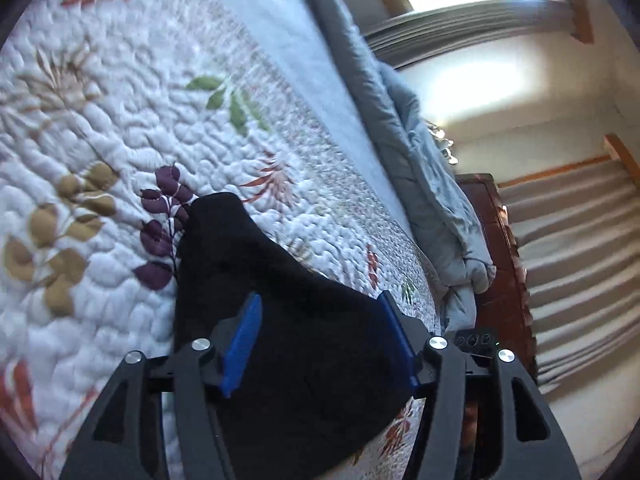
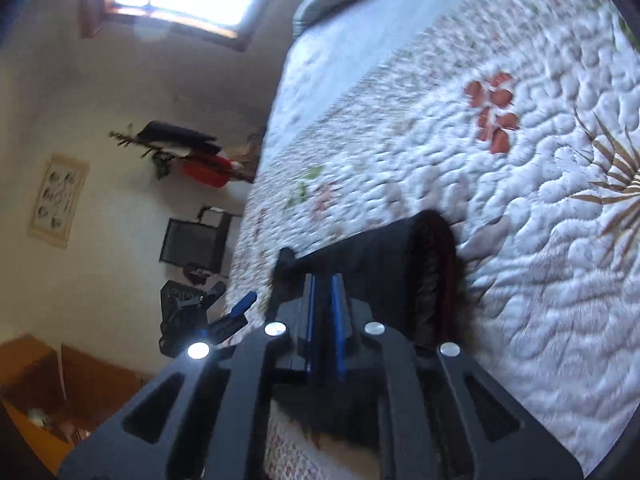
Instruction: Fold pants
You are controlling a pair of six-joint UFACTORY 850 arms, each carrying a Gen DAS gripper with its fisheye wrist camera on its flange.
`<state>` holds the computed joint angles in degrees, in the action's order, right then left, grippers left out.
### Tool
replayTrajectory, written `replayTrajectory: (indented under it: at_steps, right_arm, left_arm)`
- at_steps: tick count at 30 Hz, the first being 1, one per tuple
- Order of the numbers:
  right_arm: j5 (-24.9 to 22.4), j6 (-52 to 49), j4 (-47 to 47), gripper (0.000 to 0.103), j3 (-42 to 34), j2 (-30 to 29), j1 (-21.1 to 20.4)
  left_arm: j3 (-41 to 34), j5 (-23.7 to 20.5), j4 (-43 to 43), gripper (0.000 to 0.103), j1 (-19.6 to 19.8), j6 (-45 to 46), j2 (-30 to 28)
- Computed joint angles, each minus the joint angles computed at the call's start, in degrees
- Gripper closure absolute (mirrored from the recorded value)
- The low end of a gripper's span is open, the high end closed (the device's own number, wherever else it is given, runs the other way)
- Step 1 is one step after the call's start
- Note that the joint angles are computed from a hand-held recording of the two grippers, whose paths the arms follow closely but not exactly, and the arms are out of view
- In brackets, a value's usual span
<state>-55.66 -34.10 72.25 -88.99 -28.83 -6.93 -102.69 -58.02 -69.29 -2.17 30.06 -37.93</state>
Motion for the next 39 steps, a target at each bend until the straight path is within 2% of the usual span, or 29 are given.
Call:
replayTrajectory:
  at_steps: [3, 6, 8, 9, 13, 15, 17, 20, 23, 25, 27, 28, 30, 34, 39]
  right_arm:
    - [-2.4, -3.5, 1.6, 0.094, 5.2, 4.6, 0.5]
    - [-3.2, -2.7, 0.2, 0.094, 8.8, 5.3, 1.4]
    - [-1.5, -1.5, -1.3, 0.098, 10.9, 5.1, 1.5]
    - [-0.8, -1.1, -1.4, 0.103, 12.4, 5.0, 1.1]
    - [-1.4, -3.5, 3.3, 0.103, 16.6, 5.6, -0.7]
    - [-0.5, -3.2, 3.9, 0.103, 17.7, 7.2, -1.1]
    - [0.7, -2.7, 4.6, 0.098, 19.5, 9.4, -1.9]
    - [2.6, -1.7, 4.7, 0.094, 23.6, 15.2, -3.1]
    - [5.1, 0.1, 3.0, 0.075, 27.2, 22.3, -2.8]
    - [7.9, 2.5, 0.1, 0.043, 29.9, 27.8, -2.3]
    - [10.3, 5.9, -2.8, 0.032, 32.8, 34.1, -1.3]
    - [11.5, 8.7, -5.1, 0.022, 34.3, 37.5, -0.7]
    - [13.8, 16.9, -12.4, 0.012, 36.2, 43.1, 0.8]
    - [16.4, 33.6, -29.8, 0.009, 37.5, 52.4, 5.9]
    - [14.1, 63.1, -59.7, 0.005, 35.2, 59.9, 18.0]
  left_arm:
    - [8.2, -0.9, -1.5, 0.037, 0.0, 6.6, 6.5]
    - [14.0, -1.5, 1.8, 0.037, -1.4, 9.1, 9.5]
    - [16.6, -1.6, 2.3, 0.038, -1.5, 9.2, 9.6]
    - [17.4, -1.6, 1.8, 0.040, -1.3, 9.9, 9.6]
    - [19.2, -5.1, -4.9, 0.049, 0.5, 11.4, 8.0]
    - [19.7, -6.6, -6.9, 0.050, 1.3, 10.9, 7.6]
    - [20.7, -6.5, -7.4, 0.049, 2.0, 10.3, 8.6]
    - [23.6, -4.0, -6.2, 0.032, 2.9, 9.1, 12.5]
    - [28.1, 0.1, -3.8, 0.016, 3.8, 7.8, 19.6]
    - [30.7, 1.9, -2.0, 0.011, 4.2, 7.1, 24.1]
    - [33.1, 3.1, 0.6, 0.007, 4.5, 5.8, 28.9]
    - [34.4, 4.3, 3.1, 0.004, 4.3, 4.4, 31.9]
    - [35.9, 6.5, 9.3, 0.004, 3.5, 1.1, 36.8]
    - [39.0, 11.7, 25.3, 0.004, 0.8, -7.0, 47.6]
    - [39.8, 14.4, 47.8, 0.004, -6.8, -22.2, 58.5]
